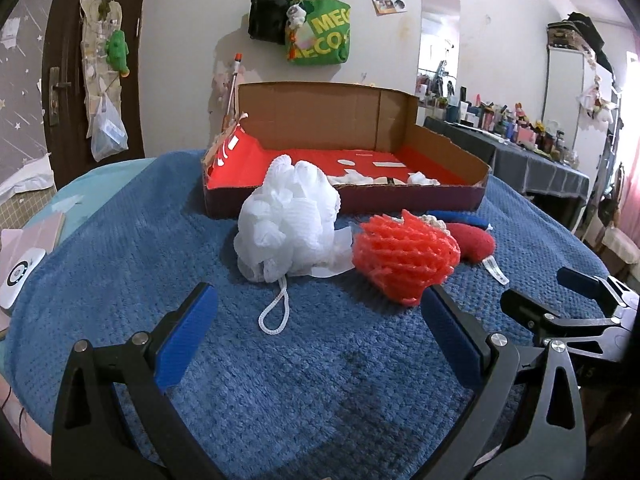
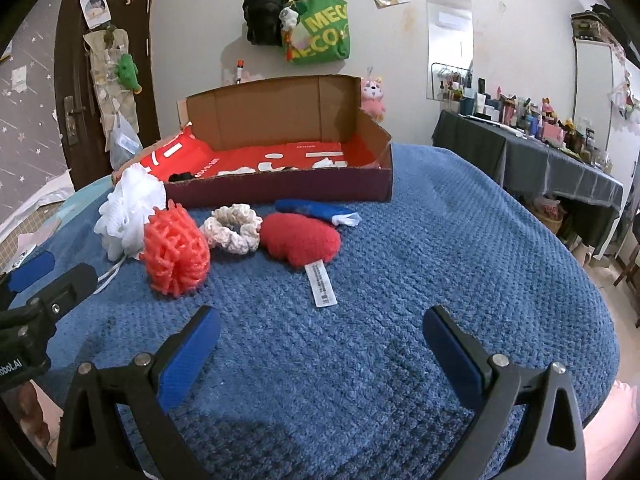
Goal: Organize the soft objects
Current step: 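Withdraw both tools from the box back over the blanket, then grasp the white mesh bath pouf with the left tool while the right grasps the blue pouch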
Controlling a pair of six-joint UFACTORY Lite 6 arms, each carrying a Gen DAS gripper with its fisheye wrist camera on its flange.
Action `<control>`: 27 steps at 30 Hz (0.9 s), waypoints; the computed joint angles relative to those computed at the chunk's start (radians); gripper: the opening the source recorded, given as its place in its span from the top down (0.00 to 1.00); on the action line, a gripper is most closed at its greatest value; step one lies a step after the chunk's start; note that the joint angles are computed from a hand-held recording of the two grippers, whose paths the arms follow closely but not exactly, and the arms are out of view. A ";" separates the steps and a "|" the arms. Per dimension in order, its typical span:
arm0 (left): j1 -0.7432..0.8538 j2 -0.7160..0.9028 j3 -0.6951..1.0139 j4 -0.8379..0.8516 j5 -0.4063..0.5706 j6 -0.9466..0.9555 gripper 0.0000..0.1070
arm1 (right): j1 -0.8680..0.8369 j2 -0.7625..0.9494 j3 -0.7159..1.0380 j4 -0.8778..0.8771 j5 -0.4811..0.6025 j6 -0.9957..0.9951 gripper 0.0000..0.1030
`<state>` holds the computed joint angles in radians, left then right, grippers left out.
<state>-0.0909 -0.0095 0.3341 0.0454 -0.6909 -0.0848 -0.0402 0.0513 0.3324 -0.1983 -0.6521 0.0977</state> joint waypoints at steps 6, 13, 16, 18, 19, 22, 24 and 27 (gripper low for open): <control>0.036 0.018 0.054 0.036 0.034 -0.026 0.04 | -0.011 0.011 0.033 -0.021 0.027 0.018 0.00; 0.058 0.071 0.193 0.059 0.125 -0.027 0.04 | -0.034 0.041 0.140 -0.101 0.106 0.086 0.00; 0.053 0.109 0.269 0.067 0.174 -0.016 0.04 | -0.050 0.075 0.212 -0.168 0.143 0.153 0.00; 0.066 0.138 0.323 0.126 0.210 -0.052 0.04 | -0.067 0.110 0.276 -0.256 0.175 0.240 0.00; 0.068 0.156 0.353 0.147 0.232 -0.065 0.04 | -0.077 0.135 0.317 -0.315 0.193 0.298 0.00; 0.078 0.220 0.446 0.219 0.290 -0.111 0.04 | -0.094 0.210 0.435 -0.466 0.241 0.445 0.00; 0.091 0.275 0.523 0.312 0.343 -0.195 0.04 | -0.101 0.266 0.520 -0.579 0.278 0.556 0.00; 0.112 0.331 0.599 0.458 0.391 -0.333 0.04 | -0.109 0.353 0.647 -0.759 0.321 0.725 0.00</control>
<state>0.0213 0.3217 0.9335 0.5038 -0.3001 -0.4173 -0.1495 0.4042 0.9797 -0.9570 -0.3308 0.8230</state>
